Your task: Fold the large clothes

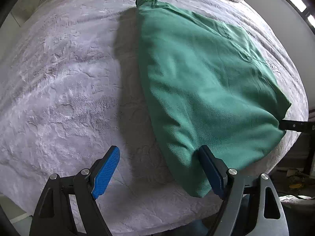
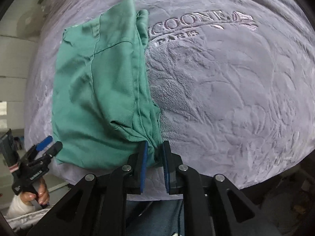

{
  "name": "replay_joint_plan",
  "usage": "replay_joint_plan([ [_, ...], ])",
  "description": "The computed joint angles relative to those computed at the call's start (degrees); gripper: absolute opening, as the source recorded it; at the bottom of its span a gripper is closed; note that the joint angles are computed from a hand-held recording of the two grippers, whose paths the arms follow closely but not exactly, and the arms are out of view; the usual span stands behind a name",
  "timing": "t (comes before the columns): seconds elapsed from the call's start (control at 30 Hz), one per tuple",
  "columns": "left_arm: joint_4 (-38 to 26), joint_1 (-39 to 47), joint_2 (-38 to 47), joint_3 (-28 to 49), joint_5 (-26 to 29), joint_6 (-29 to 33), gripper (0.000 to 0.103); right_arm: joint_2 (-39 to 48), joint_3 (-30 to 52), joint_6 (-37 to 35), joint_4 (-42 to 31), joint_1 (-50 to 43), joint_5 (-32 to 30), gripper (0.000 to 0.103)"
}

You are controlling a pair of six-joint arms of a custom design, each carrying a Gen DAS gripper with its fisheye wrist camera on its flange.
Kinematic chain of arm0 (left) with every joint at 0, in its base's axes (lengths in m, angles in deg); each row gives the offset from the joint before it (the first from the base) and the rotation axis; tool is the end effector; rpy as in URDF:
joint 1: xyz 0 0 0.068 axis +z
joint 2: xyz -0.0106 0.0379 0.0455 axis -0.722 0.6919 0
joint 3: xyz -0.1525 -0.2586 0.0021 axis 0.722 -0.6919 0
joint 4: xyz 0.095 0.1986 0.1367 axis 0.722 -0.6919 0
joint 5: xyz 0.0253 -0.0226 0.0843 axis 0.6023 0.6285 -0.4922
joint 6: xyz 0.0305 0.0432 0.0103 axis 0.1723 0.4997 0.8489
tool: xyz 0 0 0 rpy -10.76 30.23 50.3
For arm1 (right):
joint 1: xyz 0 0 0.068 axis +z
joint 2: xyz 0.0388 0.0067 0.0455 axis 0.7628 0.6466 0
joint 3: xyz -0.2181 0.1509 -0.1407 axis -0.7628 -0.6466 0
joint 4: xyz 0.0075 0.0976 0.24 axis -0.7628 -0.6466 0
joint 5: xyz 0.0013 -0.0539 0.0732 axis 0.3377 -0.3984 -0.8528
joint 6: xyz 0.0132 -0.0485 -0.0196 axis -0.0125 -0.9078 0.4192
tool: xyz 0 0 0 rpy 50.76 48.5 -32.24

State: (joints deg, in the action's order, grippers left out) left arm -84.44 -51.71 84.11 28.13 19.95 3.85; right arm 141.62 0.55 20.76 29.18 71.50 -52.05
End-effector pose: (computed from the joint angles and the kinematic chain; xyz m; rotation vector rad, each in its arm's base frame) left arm 0.2401 -0.0276 0.2000 0.3500 2.9375 -0.1805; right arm 0.3274 0.1412 0.1330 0.3230 3.0676 0.4907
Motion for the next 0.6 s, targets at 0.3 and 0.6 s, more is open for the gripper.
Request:
replay_joint_plan([
  [0.3, -0.72, 1.05, 0.63, 0.87, 0.33, 0.06, 0.088, 2.11, 0.8, -0.69, -0.17, 1.6, 2.08, 0.018],
  [0.6, -4.54, 3.04, 1.05, 4.52, 0.28, 0.24, 0.088, -0.16, 2.51, -0.9, -4.09, -0.52, 1.56, 0.02],
])
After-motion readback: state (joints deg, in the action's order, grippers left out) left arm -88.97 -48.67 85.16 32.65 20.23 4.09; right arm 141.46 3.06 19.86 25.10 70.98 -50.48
